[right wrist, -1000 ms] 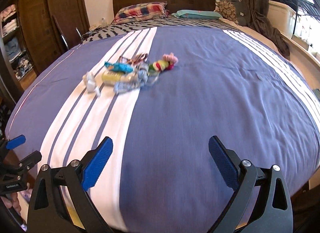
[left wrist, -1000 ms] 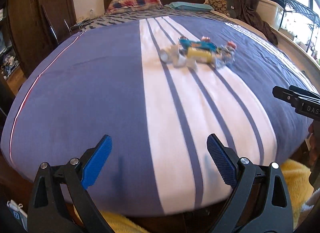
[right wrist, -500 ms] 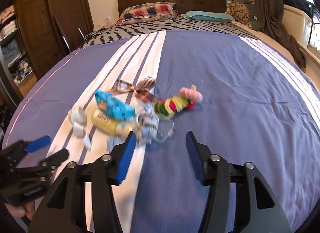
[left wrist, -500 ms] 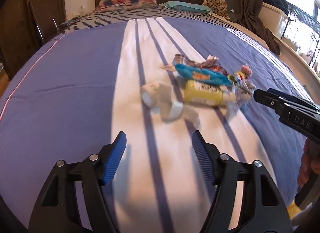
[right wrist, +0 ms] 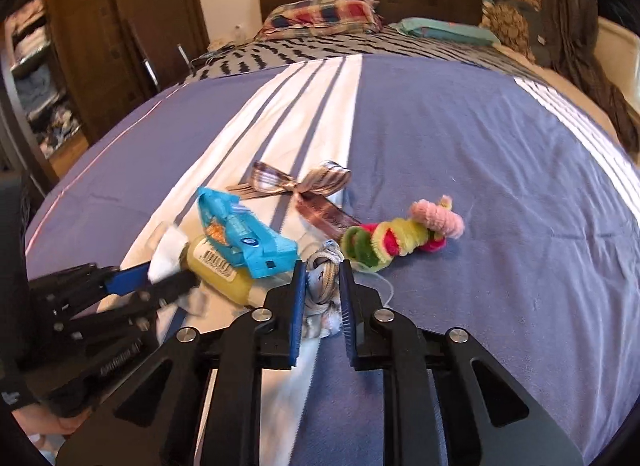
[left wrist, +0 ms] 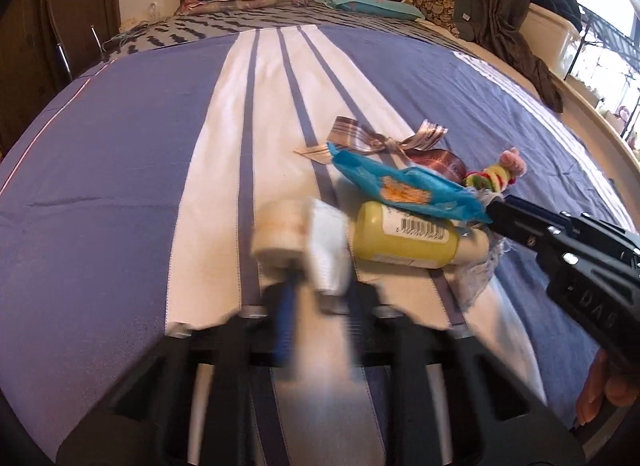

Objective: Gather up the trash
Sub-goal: 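Grasp the white tissue with the left tool while the right tool grasps the clear wrapper, then lower both tools over the bin and open them to drop items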

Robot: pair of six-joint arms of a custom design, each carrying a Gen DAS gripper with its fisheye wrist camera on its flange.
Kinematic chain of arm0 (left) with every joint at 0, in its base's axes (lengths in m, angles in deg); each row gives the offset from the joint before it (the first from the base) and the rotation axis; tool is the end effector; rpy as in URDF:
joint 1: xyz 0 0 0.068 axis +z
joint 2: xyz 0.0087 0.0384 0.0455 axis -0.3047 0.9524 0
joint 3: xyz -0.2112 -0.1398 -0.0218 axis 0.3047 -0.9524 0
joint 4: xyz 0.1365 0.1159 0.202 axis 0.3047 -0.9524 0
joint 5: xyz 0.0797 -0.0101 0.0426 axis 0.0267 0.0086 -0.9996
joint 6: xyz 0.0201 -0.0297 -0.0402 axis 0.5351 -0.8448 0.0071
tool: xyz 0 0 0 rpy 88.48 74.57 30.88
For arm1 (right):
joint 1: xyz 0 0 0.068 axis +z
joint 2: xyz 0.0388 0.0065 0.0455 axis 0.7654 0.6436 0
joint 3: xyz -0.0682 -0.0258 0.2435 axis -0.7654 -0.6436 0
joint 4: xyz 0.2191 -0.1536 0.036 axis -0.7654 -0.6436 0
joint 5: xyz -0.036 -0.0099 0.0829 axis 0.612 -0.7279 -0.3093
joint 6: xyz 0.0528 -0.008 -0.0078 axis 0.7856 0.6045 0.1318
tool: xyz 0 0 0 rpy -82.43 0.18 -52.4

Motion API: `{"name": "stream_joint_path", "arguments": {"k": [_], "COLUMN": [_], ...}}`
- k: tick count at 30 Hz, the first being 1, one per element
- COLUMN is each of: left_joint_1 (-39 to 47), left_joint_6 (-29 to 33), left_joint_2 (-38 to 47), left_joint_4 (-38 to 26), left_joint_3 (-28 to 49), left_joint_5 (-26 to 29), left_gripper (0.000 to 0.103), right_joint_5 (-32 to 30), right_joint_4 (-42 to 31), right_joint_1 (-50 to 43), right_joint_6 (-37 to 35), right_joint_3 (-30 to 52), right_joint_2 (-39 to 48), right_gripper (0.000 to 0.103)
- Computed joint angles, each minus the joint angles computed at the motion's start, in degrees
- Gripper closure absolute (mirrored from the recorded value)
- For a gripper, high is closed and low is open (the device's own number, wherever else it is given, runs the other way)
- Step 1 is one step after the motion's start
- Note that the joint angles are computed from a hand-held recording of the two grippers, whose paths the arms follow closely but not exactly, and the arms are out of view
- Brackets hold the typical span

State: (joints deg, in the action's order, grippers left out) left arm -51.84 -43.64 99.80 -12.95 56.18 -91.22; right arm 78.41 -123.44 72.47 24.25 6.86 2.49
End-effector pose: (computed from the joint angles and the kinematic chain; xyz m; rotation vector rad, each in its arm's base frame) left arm 0.3046 -0.1945 0.3010 -0.0150 2.4818 -0.1215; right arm 0.3096 0.1308 0.3331 -0.3715 2.3847 0.3097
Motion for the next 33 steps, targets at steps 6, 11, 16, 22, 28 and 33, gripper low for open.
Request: {"name": "stream_joint_path", "arguments": {"k": [6,11,16,22,28,33], "left_joint_1": [-2.23,-5.91,-11.95,-23.63,-41.5,-54.05], "left_joint_6": [-0.33,-1.55,-5.06,-14.04,-31.21,-48.07], "left_joint_2": [-3.89,-9.21,-15.3,-19.88,-17.81,-16.35], "left_joint_4": [-0.19,-2.34,-7.13,-17.36,-32.57,-40.69], "left_joint_3": [-3.44,-6.72,-7.61,-4.38,1.55,0.73], "left_joint_5": [-0.85,-3.36,-8.04,-17.81,-29.92,-32.43], "left_gripper": [0.096,0.096,0.096,0.096,0.096,0.096], "right_joint_5": [1.28,3.04,4.35,6.99,12.66,24.33], "right_joint_4": [-1.09,-3.19,-6.85,-11.98,-18.49,-25.05], "right_joint_1": [1.11,2.05,3.48,6.46,14.67,29.71], "right_joint_6": [0.09,0.27,0.36,2.32,7.08,16.74], "right_joint_3": [-1.81,-3.0,-3.23,-5.92,-9.71,-11.64], "right_joint_2": [-3.8,-9.84,-15.58,-26.18,-38.41,-45.24], "right_gripper": [0.09,0.09,0.09,0.09,0.09,0.09]}}
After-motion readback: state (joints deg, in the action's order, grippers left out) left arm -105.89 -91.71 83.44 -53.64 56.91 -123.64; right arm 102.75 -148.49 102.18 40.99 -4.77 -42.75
